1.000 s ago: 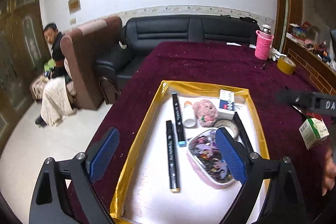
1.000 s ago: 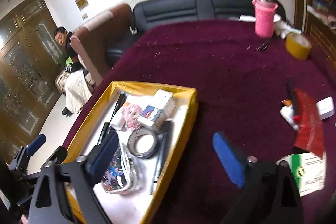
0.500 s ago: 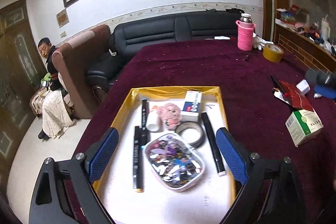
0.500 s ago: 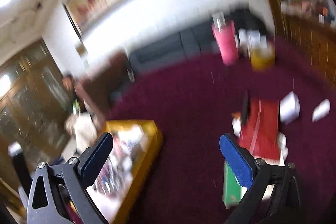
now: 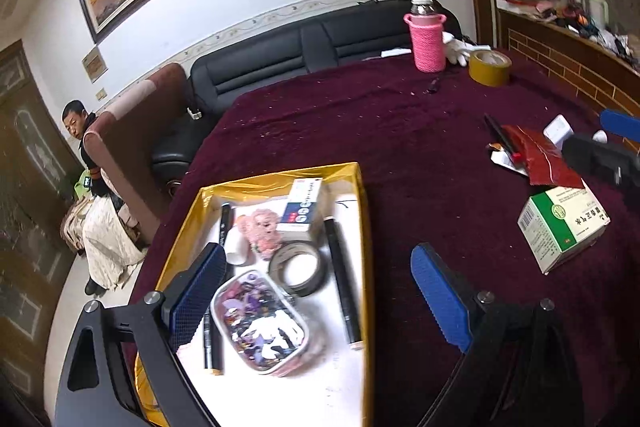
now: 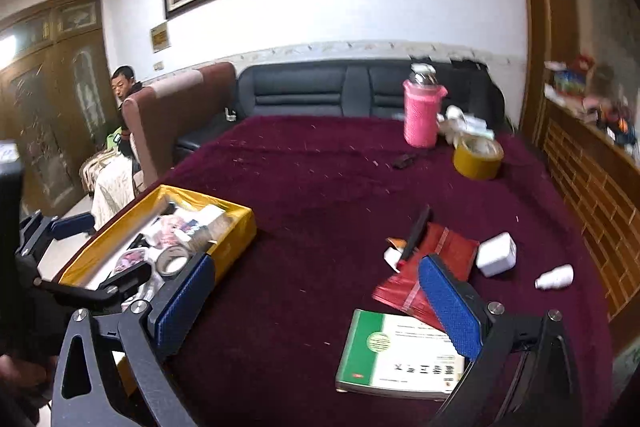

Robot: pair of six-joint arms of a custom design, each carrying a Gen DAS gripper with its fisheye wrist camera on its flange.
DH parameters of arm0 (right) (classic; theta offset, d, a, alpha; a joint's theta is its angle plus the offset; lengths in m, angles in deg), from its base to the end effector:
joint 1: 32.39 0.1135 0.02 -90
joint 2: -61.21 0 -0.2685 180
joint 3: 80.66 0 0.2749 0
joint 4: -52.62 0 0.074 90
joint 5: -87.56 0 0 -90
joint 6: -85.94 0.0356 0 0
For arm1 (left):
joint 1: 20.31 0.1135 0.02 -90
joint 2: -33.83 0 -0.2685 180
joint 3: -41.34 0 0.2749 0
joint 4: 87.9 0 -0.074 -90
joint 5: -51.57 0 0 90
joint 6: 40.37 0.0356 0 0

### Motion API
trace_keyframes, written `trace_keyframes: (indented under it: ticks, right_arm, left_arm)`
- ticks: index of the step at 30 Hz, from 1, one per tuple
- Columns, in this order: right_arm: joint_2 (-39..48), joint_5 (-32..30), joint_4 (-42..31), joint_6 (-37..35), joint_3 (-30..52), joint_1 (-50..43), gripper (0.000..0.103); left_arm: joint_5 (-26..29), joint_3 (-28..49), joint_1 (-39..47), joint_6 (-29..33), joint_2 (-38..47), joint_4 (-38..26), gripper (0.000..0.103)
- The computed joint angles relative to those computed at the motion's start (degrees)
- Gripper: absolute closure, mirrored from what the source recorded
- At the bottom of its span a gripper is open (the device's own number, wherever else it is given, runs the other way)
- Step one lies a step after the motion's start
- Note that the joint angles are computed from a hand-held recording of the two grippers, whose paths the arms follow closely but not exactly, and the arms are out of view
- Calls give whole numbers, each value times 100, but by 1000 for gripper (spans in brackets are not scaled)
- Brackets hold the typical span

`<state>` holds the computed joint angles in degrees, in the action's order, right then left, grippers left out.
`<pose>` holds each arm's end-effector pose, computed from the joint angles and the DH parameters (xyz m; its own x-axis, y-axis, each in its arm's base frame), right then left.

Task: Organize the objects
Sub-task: 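Move both tools back over the table toward the red packet, then grasp the red-capped black marker with the left tool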

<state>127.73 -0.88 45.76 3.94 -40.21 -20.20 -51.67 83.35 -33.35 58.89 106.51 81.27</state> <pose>0.2465 0.0522 0.1794 -0.5525 0.0230 -0.8332 -0.1130 0.9883 0.1022 0.2531 -0.0502 0.1576 -0.6287 0.3064 -0.7148 0.1557 0.9501 0.2703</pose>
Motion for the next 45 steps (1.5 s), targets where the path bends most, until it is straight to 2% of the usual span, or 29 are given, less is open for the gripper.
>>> trace_keyframes:
  ticks: [3,9,16,20,25,29,30,32,33,34,35,36,41,43,45]
  right_arm:
    - [76,-320,62,-114,-2,-677,0]
    - [723,-693,409,-430,363,-1955,0]
    - [1740,-1456,1043,-217,604,-2909,0]
    - [2257,-1925,1538,111,560,-3377,0]
    - [2671,-2227,1376,407,845,-3749,0]
    - [2660,-2397,1365,547,836,-3849,0]
    - [2654,-2386,1364,534,834,-3848,0]
    - [2624,-2355,1358,498,818,-3811,0]
    - [2609,-2330,1348,475,813,-3788,0]
    - [2602,-2304,1340,448,806,-3765,0]
    - [2590,-2290,1331,440,800,-3750,0]
    - [2576,-2266,1309,428,798,-3725,0]
    - [2649,-2261,1256,417,844,-3699,0]
    - [2693,-2294,1213,425,879,-3703,0]
    - [2702,-2313,1213,438,873,-3717,0]
  left_arm:
    - [14,218,-189,-132,369,-67,10]
    - [628,1019,-388,-699,1426,-343,10]
    - [1241,1935,-858,-1146,2569,-238,10]
    - [1403,2822,-1033,-1268,3278,-375,10]
    - [1632,3965,-1141,-1475,4220,-654,10]
    - [1574,5270,-1235,-1282,5168,-1080,10]
    - [1607,5637,-1260,-1201,5418,-1287,11]
    - [1710,6264,-1307,-1024,5835,-1676,28]
    - [1734,6502,-1326,-942,5993,-1847,32]
    - [1711,6736,-1356,-861,6158,-2015,42]
    - [1692,6974,-1387,-751,6329,-2202,57]
    - [1759,7189,-1403,-606,6487,-2366,60]
    - [1748,7542,-1505,-329,6702,-2600,62]
    - [1502,7739,-1595,-218,6900,-2741,62]
    - [1461,7717,-1613,-230,6954,-2602,62]
